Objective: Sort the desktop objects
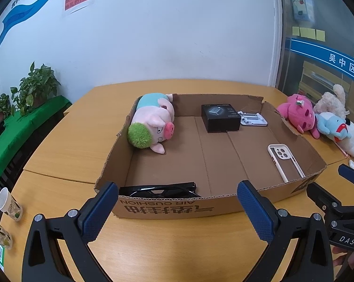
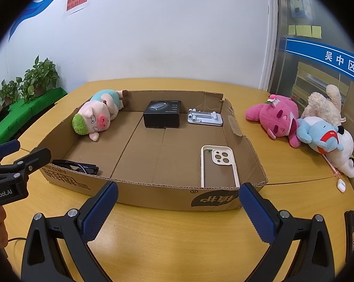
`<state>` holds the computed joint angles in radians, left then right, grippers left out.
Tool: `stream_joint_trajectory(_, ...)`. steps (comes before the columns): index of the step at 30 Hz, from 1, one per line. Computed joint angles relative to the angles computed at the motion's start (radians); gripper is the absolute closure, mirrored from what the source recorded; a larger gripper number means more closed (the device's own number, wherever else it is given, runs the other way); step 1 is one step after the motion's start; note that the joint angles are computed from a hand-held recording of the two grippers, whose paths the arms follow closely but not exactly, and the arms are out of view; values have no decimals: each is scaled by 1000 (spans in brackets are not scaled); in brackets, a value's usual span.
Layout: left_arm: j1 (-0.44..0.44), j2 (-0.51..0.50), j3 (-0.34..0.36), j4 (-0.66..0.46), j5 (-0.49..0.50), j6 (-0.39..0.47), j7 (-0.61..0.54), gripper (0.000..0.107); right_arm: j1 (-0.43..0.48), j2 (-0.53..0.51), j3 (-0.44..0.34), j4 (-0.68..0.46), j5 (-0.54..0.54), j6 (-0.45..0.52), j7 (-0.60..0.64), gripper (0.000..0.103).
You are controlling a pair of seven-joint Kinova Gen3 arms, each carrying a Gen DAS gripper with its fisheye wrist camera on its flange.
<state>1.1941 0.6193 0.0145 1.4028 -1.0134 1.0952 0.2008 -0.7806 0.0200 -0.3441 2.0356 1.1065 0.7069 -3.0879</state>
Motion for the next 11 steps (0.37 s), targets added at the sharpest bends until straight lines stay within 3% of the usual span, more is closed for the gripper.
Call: stream_joint_trajectory(11,6,0,-7,10,-13,-10,15,5,6,-5,1,3,-8,-7,7,0)
